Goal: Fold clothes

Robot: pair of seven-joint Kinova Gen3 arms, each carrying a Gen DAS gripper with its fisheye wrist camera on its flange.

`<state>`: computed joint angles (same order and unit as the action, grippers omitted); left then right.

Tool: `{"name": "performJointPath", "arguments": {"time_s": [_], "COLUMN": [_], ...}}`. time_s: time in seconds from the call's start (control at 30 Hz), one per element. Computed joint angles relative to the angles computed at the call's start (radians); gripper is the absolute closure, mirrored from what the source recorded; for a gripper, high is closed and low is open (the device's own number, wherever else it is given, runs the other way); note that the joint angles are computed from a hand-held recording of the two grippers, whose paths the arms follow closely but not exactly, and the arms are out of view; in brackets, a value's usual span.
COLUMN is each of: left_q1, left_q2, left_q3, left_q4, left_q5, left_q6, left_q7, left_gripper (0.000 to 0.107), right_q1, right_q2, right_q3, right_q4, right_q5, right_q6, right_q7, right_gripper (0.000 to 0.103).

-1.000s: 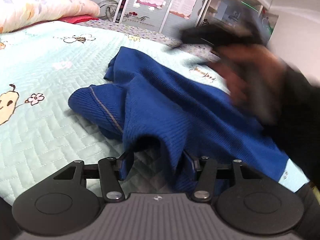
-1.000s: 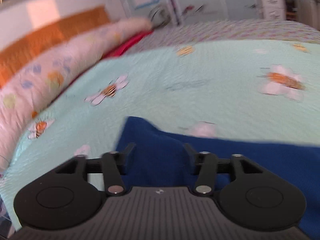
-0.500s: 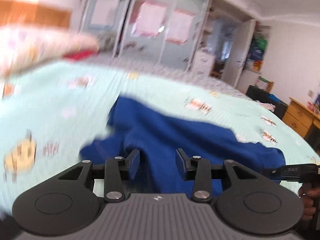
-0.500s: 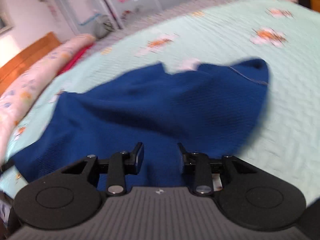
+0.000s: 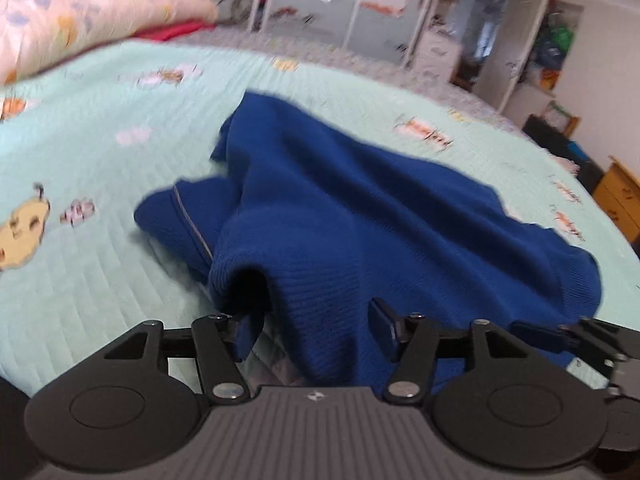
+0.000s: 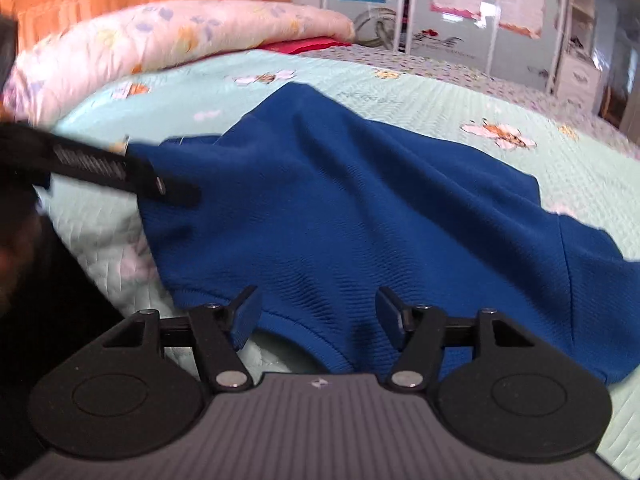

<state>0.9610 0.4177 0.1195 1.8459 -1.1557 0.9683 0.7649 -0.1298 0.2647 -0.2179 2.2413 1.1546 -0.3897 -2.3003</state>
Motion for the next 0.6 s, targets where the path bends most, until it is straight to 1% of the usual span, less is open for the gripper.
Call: {"name": "performJointPath", "arguments": {"time_s": [0.03, 0.07, 0.1, 0.13, 0.17, 0.23, 0.27, 0.3, 0.33, 0.37, 0.4, 0.43, 0.47, 0.5, 0.53, 0.57, 0.6], "left_q1": [0.012, 0.01, 0.004, 0.016, 0.046, 0.135, 0.159, 0.165, 0.152, 0.149, 0.128, 0.088, 0.057, 0.041, 0.042, 0.04, 0.037], "left_q2": [-0.002, -0.004, -0.005, -0.017, -0.035, -0.069, -0.087, -0.097, -0.113, -0.134, -0.142, -0.149, -0.148, -0.149, -0.149, -0.157, -0.168], "left_q3": [-0.004, 0.01, 0.033, 0.045, 0.039, -0.003, -0.002, 0.011, 0.04, 0.053, 0.07, 0.105, 0.136, 0.149, 0.152, 0.159, 0.165], "left_q4": [0.009, 0.019, 0.031, 0.052, 0.08, 0.126, 0.146, 0.159, 0.18, 0.204, 0.211, 0.216, 0.214, 0.211, 0.209, 0.208, 0.209], "left_q5": [-0.012, -0.034, -0.059, -0.075, -0.075, -0.051, -0.023, 0.006, 0.028, 0.053, 0.086, 0.105, 0.108, 0.113, 0.107, 0.1, 0.089], "left_q6": [0.007, 0.022, 0.041, 0.076, 0.117, 0.198, 0.239, 0.263, 0.273, 0.271, 0.252, 0.226, 0.21, 0.189, 0.185, 0.174, 0.154], "left_q7": [0.025, 0.057, 0.094, 0.135, 0.176, 0.253, 0.287, 0.312, 0.338, 0.361, 0.367, 0.356, 0.33, 0.295, 0.272, 0.244, 0.217], "left_gripper": [0.062, 0.096, 0.1, 0.1, 0.1, 0.101, 0.101, 0.101, 0.1, 0.1, 0.098, 0.096, 0.087, 0.082, 0.073, 0.068, 0.068], "right_q1": [-0.002, -0.004, -0.001, 0.009, 0.019, 0.037, 0.045, 0.051, 0.054, 0.061, 0.069, 0.075, 0.062, 0.051, 0.042, 0.036, 0.04], "right_q2": [0.0, 0.0, -0.001, -0.005, -0.009, -0.015, -0.013, -0.008, -0.002, 0.003, 0.007, 0.009, 0.007, 0.005, 0.004, 0.005, 0.008], "right_q3": [0.002, 0.002, 0.003, 0.005, 0.009, 0.016, 0.021, 0.025, 0.026, 0.024, 0.023, 0.019, 0.025, 0.027, 0.028, 0.028, 0.023], "right_q4": [-0.004, -0.007, -0.006, 0.005, 0.017, 0.038, 0.045, 0.05, 0.049, 0.048, 0.044, 0.038, 0.032, 0.028, 0.023, 0.02, 0.015], "right_q5": [-0.015, -0.031, -0.048, -0.066, -0.082, -0.109, -0.122, -0.135, -0.142, -0.136, -0.12, -0.108, -0.111, -0.123, -0.134, -0.148, -0.146], "right_q6": [0.007, 0.016, 0.016, 0.0, -0.017, -0.053, -0.08, -0.103, -0.12, -0.136, -0.151, -0.153, -0.14, -0.125, -0.11, -0.099, -0.08], "right_q7": [-0.005, -0.009, -0.008, 0.0, 0.005, 0.015, 0.025, 0.034, 0.036, 0.025, 0.004, -0.013, -0.015, -0.01, -0.006, 0.007, 0.009], "right_gripper": [0.039, 0.039, 0.039, 0.039, 0.039, 0.039, 0.039, 0.039, 0.039, 0.039, 0.039, 0.039, 0.039, 0.039, 0.039, 0.038, 0.036]}}
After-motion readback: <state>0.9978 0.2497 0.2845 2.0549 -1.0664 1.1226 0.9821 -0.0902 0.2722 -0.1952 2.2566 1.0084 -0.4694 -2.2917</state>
